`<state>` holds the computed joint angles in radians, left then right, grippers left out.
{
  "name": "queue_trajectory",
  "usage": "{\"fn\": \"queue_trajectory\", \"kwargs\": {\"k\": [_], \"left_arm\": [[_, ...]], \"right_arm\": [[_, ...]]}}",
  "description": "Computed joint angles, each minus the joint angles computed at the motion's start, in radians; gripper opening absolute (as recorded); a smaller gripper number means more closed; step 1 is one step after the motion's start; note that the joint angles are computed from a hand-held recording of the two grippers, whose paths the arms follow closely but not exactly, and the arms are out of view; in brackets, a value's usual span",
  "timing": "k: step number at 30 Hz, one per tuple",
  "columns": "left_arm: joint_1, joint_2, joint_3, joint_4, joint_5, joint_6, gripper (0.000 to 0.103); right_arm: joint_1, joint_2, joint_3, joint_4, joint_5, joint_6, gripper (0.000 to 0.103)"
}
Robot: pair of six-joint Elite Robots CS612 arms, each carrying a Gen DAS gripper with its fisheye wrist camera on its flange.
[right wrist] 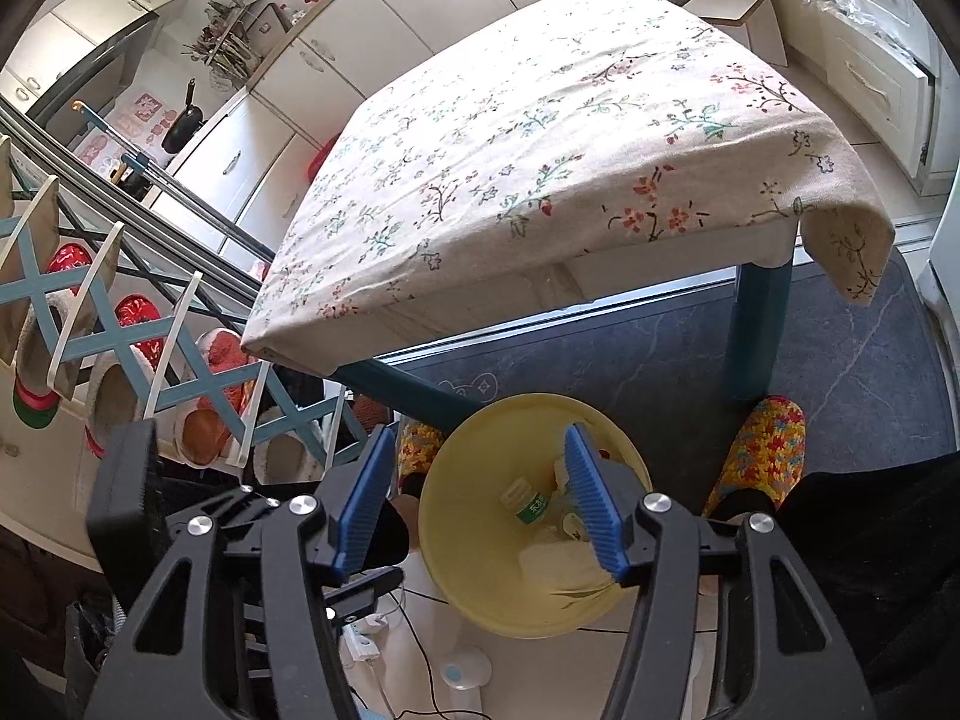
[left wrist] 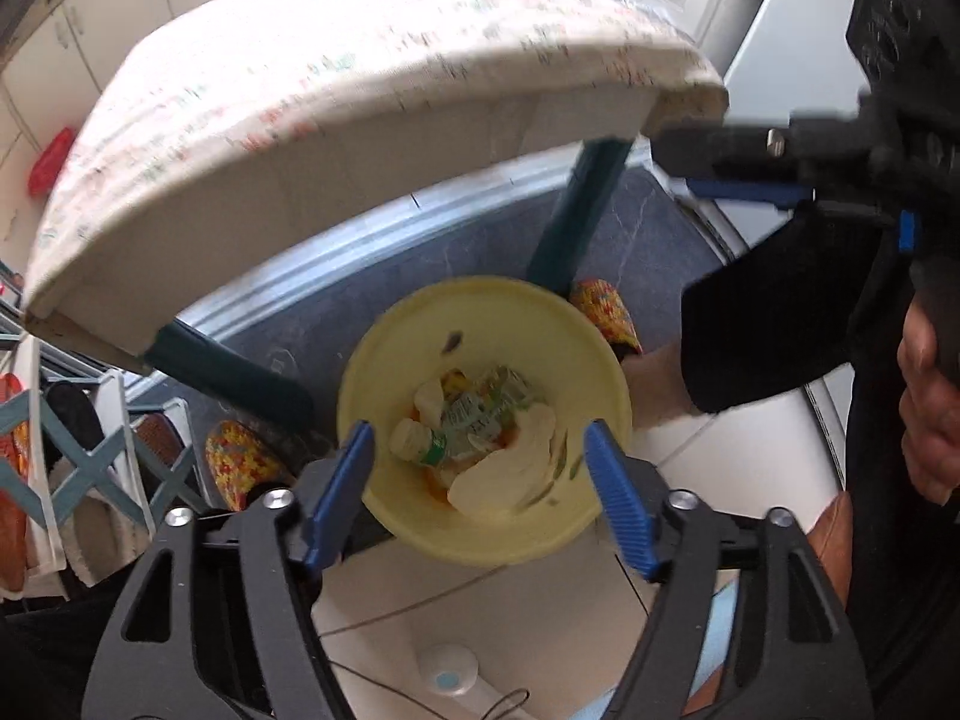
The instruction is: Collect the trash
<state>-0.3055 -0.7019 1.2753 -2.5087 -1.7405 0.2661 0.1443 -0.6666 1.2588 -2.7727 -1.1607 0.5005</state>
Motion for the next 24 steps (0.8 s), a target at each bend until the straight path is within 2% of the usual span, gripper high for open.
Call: {"fn": "queue_trajectory", "kwargs": {"k": [2, 5, 9, 14, 17, 21, 24], "left_arm": [[-0.001, -0.008, 0.016, -0.071, 0.02, -0.028, 0.085], [-0.003, -0.013, 0.031, -0.166, 0.076, -0.09, 0.092], [0.002, -0.013, 0.023, -0.21, 0.116, -0.199, 0.093], [0.001, -0.026, 0.034, -0.277, 0.203, -0.279, 0.095], [0.0, -0.036, 0.044, -0.314, 0.228, -0.288, 0.095], [0.003, -0.055, 0.066, -0.367, 0.221, -0.319, 0.095], [-0.001, -0.072, 0.087, -0.405, 0.26, -0.334, 0.095]], "right_arm": [[0.002, -0.002, 0.001, -0.005, -0.013, -0.001, 0.063], [0.007, -0.007, 0.006, -0.022, -0.045, -0.016, 0.063], [0.018, -0.016, 0.012, -0.054, -0.117, -0.044, 0.07], [0.031, -0.024, 0.018, -0.104, -0.195, -0.077, 0.075], [0.038, -0.026, 0.02, -0.131, -0.227, -0.095, 0.078], [0.045, -0.031, 0.025, -0.16, -0.265, -0.108, 0.083], [0.051, -0.037, 0.033, -0.197, -0.296, -0.114, 0.087]]}}
